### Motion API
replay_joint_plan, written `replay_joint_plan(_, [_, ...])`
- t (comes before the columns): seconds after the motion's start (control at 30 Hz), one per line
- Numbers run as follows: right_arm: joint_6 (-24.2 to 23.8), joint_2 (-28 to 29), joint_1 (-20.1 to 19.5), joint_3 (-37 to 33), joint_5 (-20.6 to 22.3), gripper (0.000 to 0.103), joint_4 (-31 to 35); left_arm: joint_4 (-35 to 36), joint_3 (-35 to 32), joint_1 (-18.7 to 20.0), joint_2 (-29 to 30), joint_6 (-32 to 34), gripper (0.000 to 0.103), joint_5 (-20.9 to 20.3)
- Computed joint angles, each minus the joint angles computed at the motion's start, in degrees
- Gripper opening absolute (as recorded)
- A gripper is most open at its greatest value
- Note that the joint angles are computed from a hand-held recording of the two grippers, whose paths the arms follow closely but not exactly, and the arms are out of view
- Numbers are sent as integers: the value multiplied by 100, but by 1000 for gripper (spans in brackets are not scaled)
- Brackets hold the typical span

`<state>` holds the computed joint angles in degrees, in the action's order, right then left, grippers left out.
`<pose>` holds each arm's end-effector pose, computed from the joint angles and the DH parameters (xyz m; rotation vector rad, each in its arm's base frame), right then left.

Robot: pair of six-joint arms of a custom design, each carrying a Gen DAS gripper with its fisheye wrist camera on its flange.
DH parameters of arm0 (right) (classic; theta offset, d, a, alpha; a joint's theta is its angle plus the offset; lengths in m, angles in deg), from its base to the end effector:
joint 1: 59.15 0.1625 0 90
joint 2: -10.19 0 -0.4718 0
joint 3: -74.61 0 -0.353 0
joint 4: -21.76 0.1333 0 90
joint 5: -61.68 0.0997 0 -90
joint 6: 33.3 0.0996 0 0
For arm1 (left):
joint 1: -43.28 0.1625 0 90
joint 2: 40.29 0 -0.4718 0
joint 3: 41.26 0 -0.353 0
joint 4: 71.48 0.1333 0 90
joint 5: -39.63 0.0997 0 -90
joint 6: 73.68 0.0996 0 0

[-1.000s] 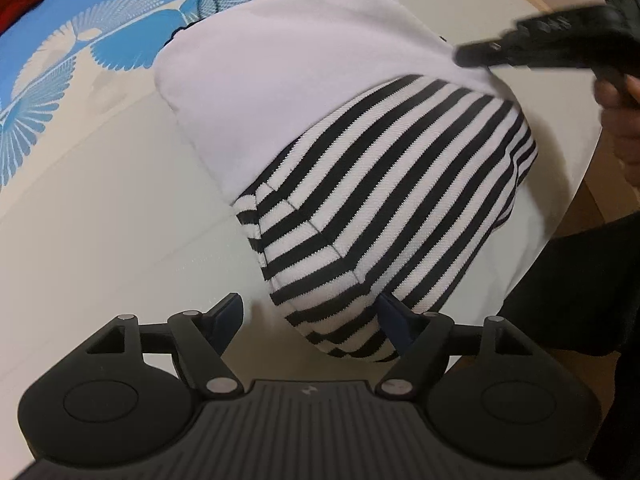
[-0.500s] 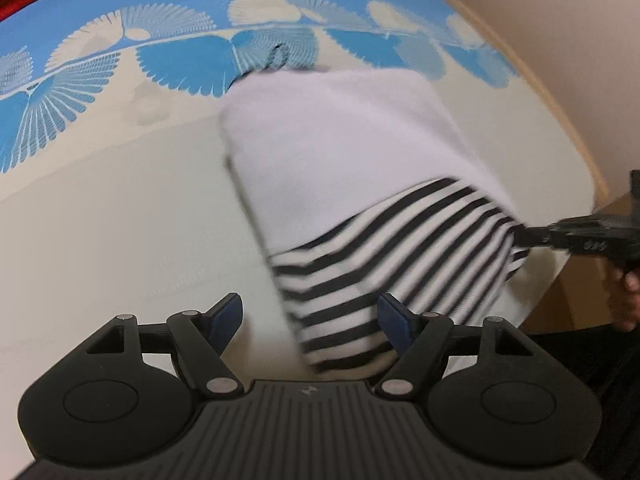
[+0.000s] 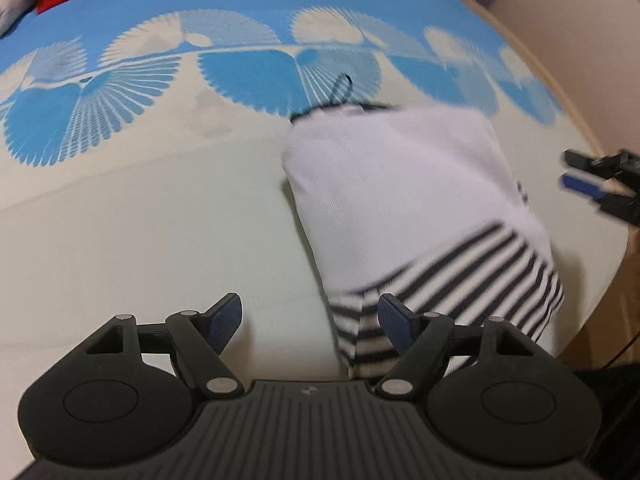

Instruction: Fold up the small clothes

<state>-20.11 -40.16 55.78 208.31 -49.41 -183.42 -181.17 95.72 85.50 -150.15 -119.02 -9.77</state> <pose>0.2889 -0.3902 0.1488 0.1400 -2.8311 0.9349 -0.0468 -0.3100 0.3574 0.1136 2.5048 -0.5614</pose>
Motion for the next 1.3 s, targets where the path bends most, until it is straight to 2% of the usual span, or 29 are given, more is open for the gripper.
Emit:
replay_joint_plan(0.13, [377, 534, -88, -654, 248, 53, 490, -375, -46, 194, 89, -134, 80, 157])
replay_joint_plan(0.23, [641, 838, -141, -1043, 186, 53, 739, -542, -16, 290, 176, -235, 80, 292])
replay_joint_plan(0.3, [756, 978, -218, -1160, 422, 50, 753, -737, -8, 360, 219, -283, 80, 285])
replay_joint_plan(0.37, [646, 1017, -281, -1211, 692, 9, 756, -1020, 14, 464, 263, -257, 80, 238])
replay_joint_plan(0.4, [531, 1032, -270, -1233, 718, 3, 682, -1172, 21, 516, 301, -260, 80, 203])
replay_joint_plan(0.47, [455, 975, -208, -1126, 588, 3, -31, -1512, 53, 632, 396, -195, 80, 80])
replay_joint_plan(0.5, [543, 958, -147, -1143, 302, 3, -191, -1714, 64, 711, 461, -116, 80, -21])
replay_joint_plan(0.53, [390, 990, -61, -1207, -224, 3, -110, -1898, 80, 775, 520, -52, 80, -124])
replay_joint_plan(0.57, [175, 1061, 19, -1306, -824, 3, 210, -2047, 92, 824, 583, -15, 80, -203])
replay_joint_plan(0.6, [200, 1075, 37, -1388, -1184, 3, 628, -2161, 100, 866, 646, 3, 80, -262])
replay_joint_plan(0.63, [465, 1051, 9, -1403, -1304, 4, 945, -2265, 107, 907, 699, 10, 80, -317])
replay_joint_plan(0.67, [658, 983, -61, -1353, -1184, 6, 1062, -2395, 118, 968, 747, 29, 80, -377])
replay_joint_plan(0.7, [745, 901, -145, -1282, -979, 16, 1039, -2547, 126, 1038, 785, 23, 81, -471])
replay_joint_plan(0.73, [796, 846, -131, -1227, -1014, 29, 942, -2740, 146, 1130, 817, 33, 81, -568])
replay_joint_plan(0.77, [791, 833, -35, -1181, -1219, 36, 734, -2911, 161, 1204, 839, 24, 82, -656])
replay_joint_plan(0.8, [727, 816, 34, -1124, -1343, 54, 486, -3127, 183, 1293, 878, 21, 83, -752])
replay_joint_plan(0.83, [629, 784, 67, -996, -1309, 64, 144, -3304, 196, 1375, 928, 13, 83, -825])
replay_joint_plan(0.87, [559, 718, 57, -851, -1086, 67, -102, -3446, 192, 1461, 991, -6, 84, -890])
replay_joint_plan(0.93, [497, 530, -80, -663, -388, 76, 64, -3819, 196, 1687, 1165, -26, 84, -1078])
replay_joint_plan(1.0, [305, 378, -245, -569, 284, 76, 571, -4095, 189, 1929, 1354, -109, 84, -1295])
replay_joint_plan(1.07, [70, 378, -244, -579, 437, 78, 931, -4297, 166, 2122, 1535, -194, 84, -1473])
replay_joint_plan(1.13, [-27, 387, -236, -602, 286, 79, 1357, -4622, 164, 2301, 1727, -118, 85, -1658])
replay_joint_plan(1.23, [167, 471, -238, -714, -277, 79, 1986, -5026, 153, 2545, 2000, -33, 87, -1977])
replay_joint_plan(1.3, [313, 515, -271, -721, -441, 80, 2013, -5225, 109, 2691, 2177, 96, 88, -2177])
